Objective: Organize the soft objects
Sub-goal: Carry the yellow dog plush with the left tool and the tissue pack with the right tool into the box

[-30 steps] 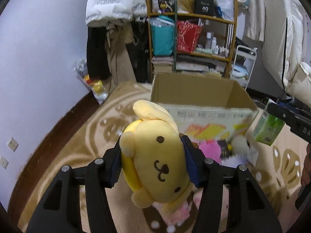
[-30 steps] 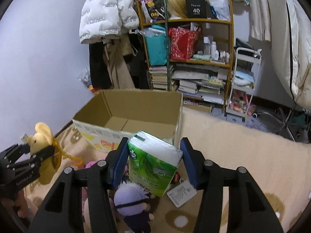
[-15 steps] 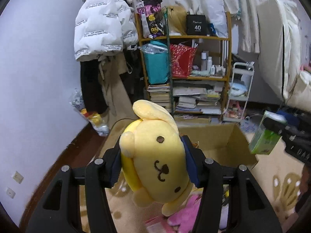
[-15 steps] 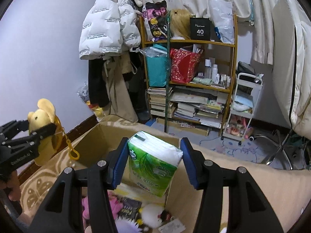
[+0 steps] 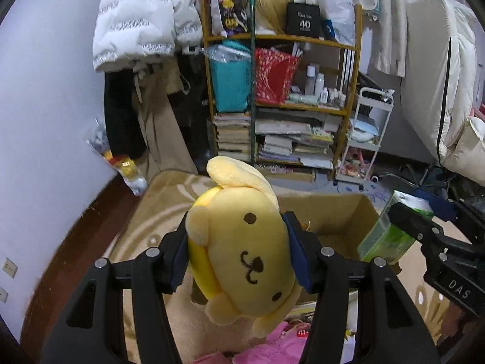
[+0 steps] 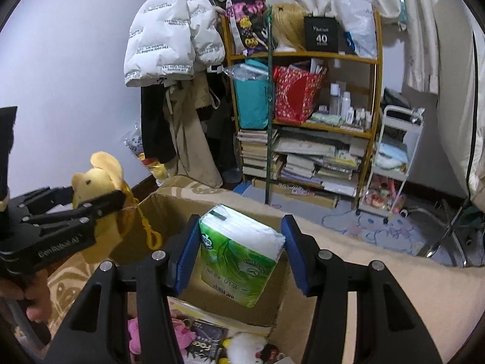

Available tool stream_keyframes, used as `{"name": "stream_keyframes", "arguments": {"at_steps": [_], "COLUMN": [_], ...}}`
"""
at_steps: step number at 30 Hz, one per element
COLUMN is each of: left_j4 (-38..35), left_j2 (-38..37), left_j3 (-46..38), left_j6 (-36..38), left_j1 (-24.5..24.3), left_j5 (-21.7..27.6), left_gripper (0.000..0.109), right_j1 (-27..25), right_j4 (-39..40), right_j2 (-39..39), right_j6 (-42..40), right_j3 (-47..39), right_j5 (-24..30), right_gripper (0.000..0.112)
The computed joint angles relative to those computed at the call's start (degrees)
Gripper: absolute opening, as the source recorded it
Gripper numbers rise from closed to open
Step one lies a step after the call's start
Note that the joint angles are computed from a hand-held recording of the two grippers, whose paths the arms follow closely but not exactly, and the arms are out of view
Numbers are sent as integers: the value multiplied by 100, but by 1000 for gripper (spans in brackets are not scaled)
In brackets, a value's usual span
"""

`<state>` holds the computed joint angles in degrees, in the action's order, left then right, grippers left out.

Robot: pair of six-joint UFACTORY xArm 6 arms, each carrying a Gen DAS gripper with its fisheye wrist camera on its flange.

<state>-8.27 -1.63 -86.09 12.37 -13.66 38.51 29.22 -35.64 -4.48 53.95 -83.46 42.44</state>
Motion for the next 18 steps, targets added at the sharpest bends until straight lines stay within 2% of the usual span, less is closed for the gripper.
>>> {"name": "stream_keyframes", "arguments": {"at_steps": [5, 13, 15, 18], "left_j4": [-495, -312, -85, 32], "left_j2": [291, 334, 323, 289], "left_j3": [-323, -243, -225, -243], "left_j6": [123, -34, -112, -172], "left_j1": [92, 127, 104, 100], "left_j5": [628, 748, 658, 641], "left_gripper": [60, 61, 75, 82], "right_j1": [-71, -103, -111, -121], "right_j4": [546, 912, 953, 1000], "right_j2": [157, 217, 220, 224], "right_j6": [-3, -272, -313, -343], "right_j3": [-58, -15, -36, -70], "right_j5": [27, 128, 181, 192], "right_gripper": [57, 58, 58, 58]}}
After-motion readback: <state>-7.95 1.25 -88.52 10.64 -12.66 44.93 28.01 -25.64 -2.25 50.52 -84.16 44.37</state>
